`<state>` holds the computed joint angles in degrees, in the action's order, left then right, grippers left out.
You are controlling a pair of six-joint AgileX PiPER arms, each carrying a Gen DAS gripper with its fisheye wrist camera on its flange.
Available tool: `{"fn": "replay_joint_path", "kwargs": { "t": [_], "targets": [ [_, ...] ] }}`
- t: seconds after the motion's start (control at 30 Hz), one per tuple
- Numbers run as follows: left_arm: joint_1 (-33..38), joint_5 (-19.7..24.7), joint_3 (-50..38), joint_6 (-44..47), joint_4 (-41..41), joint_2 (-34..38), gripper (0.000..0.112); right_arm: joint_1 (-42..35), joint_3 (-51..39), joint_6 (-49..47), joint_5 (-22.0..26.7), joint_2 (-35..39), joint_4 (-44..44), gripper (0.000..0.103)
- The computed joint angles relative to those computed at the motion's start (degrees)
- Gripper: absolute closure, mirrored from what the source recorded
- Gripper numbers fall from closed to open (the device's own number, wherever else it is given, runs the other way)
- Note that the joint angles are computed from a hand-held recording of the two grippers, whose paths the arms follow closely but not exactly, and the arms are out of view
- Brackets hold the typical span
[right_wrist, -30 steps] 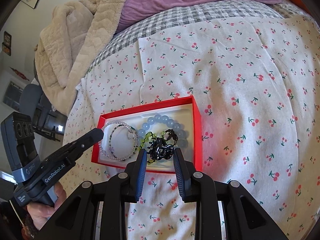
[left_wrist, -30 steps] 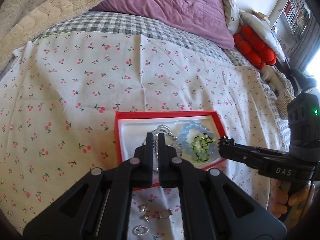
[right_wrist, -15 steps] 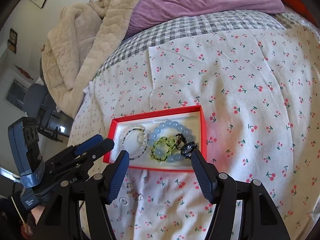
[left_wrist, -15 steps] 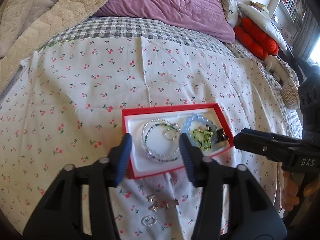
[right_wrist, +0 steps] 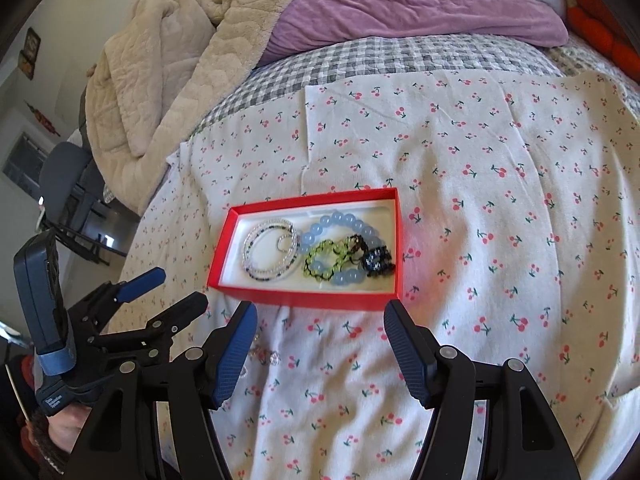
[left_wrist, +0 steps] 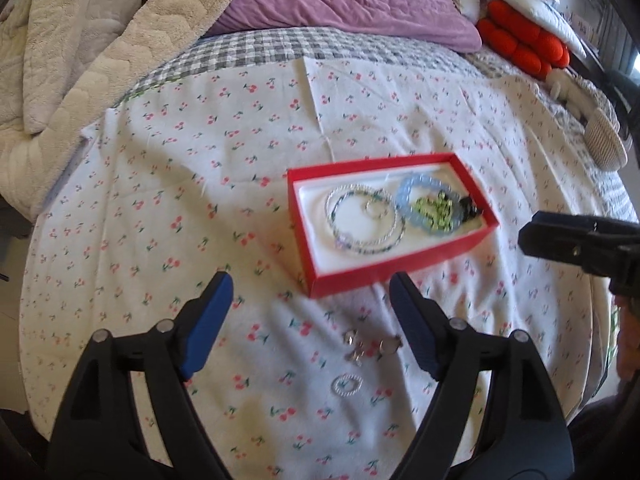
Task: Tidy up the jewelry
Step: 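Move both grippers back over the rings and earrings on the sheet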
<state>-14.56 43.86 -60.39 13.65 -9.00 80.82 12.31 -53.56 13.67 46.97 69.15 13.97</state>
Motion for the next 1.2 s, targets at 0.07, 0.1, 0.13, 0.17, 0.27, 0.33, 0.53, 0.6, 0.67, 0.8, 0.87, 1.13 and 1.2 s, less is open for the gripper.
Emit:
{"fn": "replay_joint_path", "kwargs": {
  "t": [0.07, 0.1, 0.13, 0.17, 0.27, 0.33, 0.53, 0.6, 0.67, 0.8, 0.87, 1.13, 1.2],
  "targets": [
    [-0.1, 0.9, 0.5, -0.6, 1.0, -0.8, 0.031, 1.0, 0.2, 1.0, 0.6, -0.6, -0.9, 0.032],
    [-0.2, 1.3, 0.8, -1.1, 1.6, -1.2, 0.031, 1.6, 0.3, 1.7, 0.8, -1.0, -1.5, 0.032],
    [-0.1, 1.6, 1.1, -1.2, 2.0, -1.6, 0.031, 2.3, 0.5, 2.6, 1.1, -1.4, -2.2, 0.032],
    [-0.1, 2.0, 1.3, -1.5, 2.4, -2.0, 0.031, 2.8, 0.6, 3.1, 1.3, -1.6, -2.6, 0.031],
    [0.7, 3.5, 2.1, -2.4, 3.2, -2.8, 0.03, 4.9, 1.0, 4.9, 1.7, -2.1, -4.0, 0.029],
    [1.5, 4.4, 2.9, -2.4, 3.5, -3.0, 0.029, 7.1, 1.4, 6.5, 1.6, -2.0, -6.0, 0.029],
    [4.4, 5.4, 6.7, 0.2, 1.4, -2.5, 0.029, 15.0, 3.4, 12.0, 0.5, 0.7, -15.3, 0.028],
    [4.8, 5.4, 7.7, 1.2, 0.7, -1.7, 0.029, 16.6, 4.2, 12.9, 0.6, 2.2, -17.7, 0.028],
    [4.5, 5.1, 8.6, 2.2, 0.2, -1.2, 0.029, 17.3, 5.2, 13.4, 0.0, 2.8, -19.1, 0.028],
    [4.4, 5.0, 10.2, 11.1, -5.1, -1.3, 0.029, 18.1, 7.5, 13.2, -2.3, 3.3, -22.6, 0.028],
    [3.3, 4.1, 11.5, 15.7, -6.2, -2.0, 0.03, 18.2, 8.5, 11.8, -3.6, 3.1, -23.4, 0.028],
    [-0.4, 0.8, 14.8, 20.9, -5.1, -0.6, 0.046, 18.7, 11.4, 5.9, -7.7, 2.6, -22.9, 0.028],
    [0.3, 0.4, 15.4, 23.3, -6.8, -0.5, 0.046, 19.3, 11.7, 4.1, -8.8, 3.4, -22.4, 0.028]
  ]
}}
